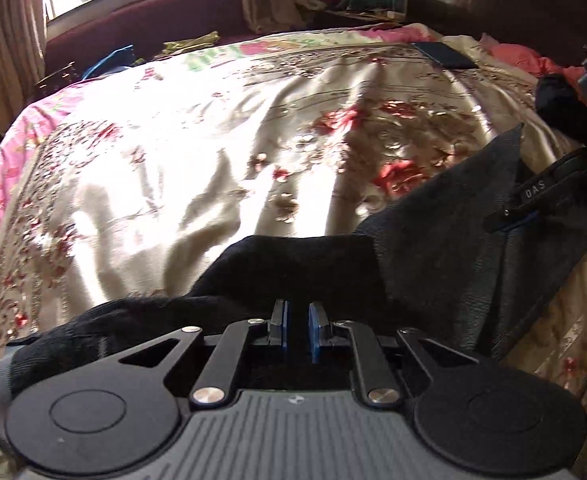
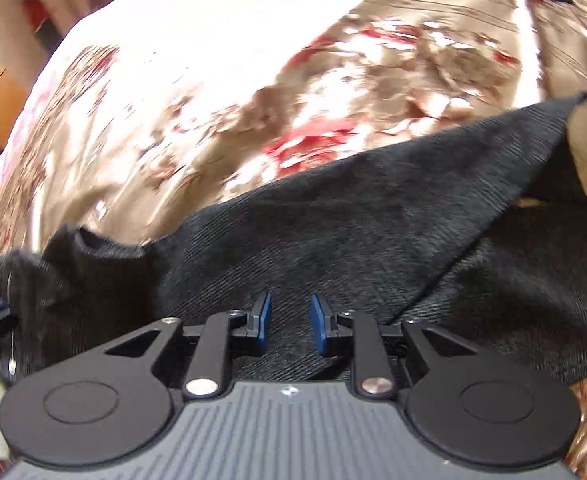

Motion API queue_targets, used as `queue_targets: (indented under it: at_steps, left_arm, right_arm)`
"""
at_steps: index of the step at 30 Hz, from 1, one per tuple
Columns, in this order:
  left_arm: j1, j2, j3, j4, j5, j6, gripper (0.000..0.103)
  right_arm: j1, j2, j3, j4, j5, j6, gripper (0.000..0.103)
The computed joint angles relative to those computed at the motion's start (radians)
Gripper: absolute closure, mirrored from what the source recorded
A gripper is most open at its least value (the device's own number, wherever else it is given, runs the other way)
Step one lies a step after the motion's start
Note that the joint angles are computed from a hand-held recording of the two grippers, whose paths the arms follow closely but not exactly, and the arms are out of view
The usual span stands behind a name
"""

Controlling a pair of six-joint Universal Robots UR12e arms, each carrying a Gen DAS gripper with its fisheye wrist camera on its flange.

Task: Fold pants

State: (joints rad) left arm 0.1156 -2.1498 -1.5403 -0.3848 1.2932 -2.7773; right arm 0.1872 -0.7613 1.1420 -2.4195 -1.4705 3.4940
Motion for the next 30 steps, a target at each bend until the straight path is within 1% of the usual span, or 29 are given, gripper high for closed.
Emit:
queue_targets:
  at_steps: [2,4,5,7,9,11,13,14,16,17,18,19,20,21,22,23,25,27,28,30]
  left_arm:
    - [-0.016,-0.018,0.019,-0.034,-0.051,0.012,0.075]
    - [-0.034,-0.040,0.039,-0.073,-0.101,0.015,0.075]
    - [-0.044,-0.047,0.046,-0.083,-0.112,0.024,0.075]
    - [-0.064,-0.059,0.056,-0.093,-0.129,0.064,0.075]
    - [-0.079,-0.066,0.067,-0.104,-0.139,0.101,0.075]
    - [-0.089,-0.070,0.079,-0.129,-0.149,0.128,0.075]
    - [-0.098,-0.075,0.090,-0.143,-0.149,0.145,0.075]
    - [-0.103,-0.077,0.093,-0.142,-0.146,0.157,0.075]
    - [-0.111,-0.083,0.100,-0.135,-0.135,0.178,0.075]
    - [-0.115,-0.085,0.103,-0.134,-0.133,0.181,0.075]
    - [-0.118,-0.089,0.109,-0.138,-0.130,0.182,0.075]
    - [-0.122,-0.091,0.113,-0.142,-0.126,0.182,0.075]
    - [-0.125,-0.091,0.118,-0.147,-0.123,0.184,0.075]
    - [-0.127,-0.089,0.119,-0.146,-0.121,0.185,0.075]
    - [-0.128,-0.086,0.120,-0.142,-0.124,0.186,0.075]
    - [-0.128,-0.082,0.120,-0.144,-0.133,0.189,0.075]
    - [-0.128,-0.077,0.123,-0.158,-0.152,0.205,0.075]
    - [-0.129,-0.072,0.119,-0.171,-0.166,0.230,0.075]
    - [-0.130,-0.071,0.118,-0.184,-0.170,0.245,0.074]
    - [-0.135,-0.073,0.117,-0.217,-0.163,0.271,0.074]
  right_arm:
    - [-0.015,-0.016,0.040,-0.055,-0.083,0.086,0.080]
    - [-0.036,-0.011,0.047,-0.082,-0.123,0.157,0.077]
    - [-0.049,-0.011,0.062,-0.130,-0.139,0.204,0.077]
    - [-0.070,-0.004,0.081,-0.221,-0.144,0.262,0.077]
    - [-0.089,0.007,0.089,-0.289,-0.130,0.344,0.077]
    - [-0.107,0.026,0.093,-0.368,-0.084,0.406,0.077]
    - [-0.118,0.047,0.079,-0.394,-0.060,0.444,0.076]
    - [-0.124,0.049,0.077,-0.402,-0.056,0.446,0.075]
    - [-0.127,0.067,0.062,-0.430,-0.088,0.478,0.074]
    - [-0.133,0.077,0.053,-0.449,-0.093,0.509,0.074]
    - [-0.137,0.082,0.050,-0.462,-0.098,0.538,0.084]
    - [-0.146,0.083,0.049,-0.474,-0.081,0.572,0.099]
    - [-0.155,0.078,0.053,-0.484,-0.049,0.608,0.100]
    - [-0.161,0.070,0.065,-0.519,-0.021,0.633,0.100]
    - [-0.165,0.056,0.084,-0.567,0.001,0.638,0.100]
    - [-0.164,0.027,0.121,-0.629,0.009,0.609,0.100]
    - [-0.161,-0.039,0.205,-0.729,0.004,0.561,0.100]
    - [-0.155,-0.095,0.289,-0.811,-0.022,0.532,0.100]
    - [-0.151,-0.120,0.332,-0.825,-0.047,0.522,0.100]
    - [-0.145,-0.148,0.389,-0.784,-0.100,0.503,0.100]
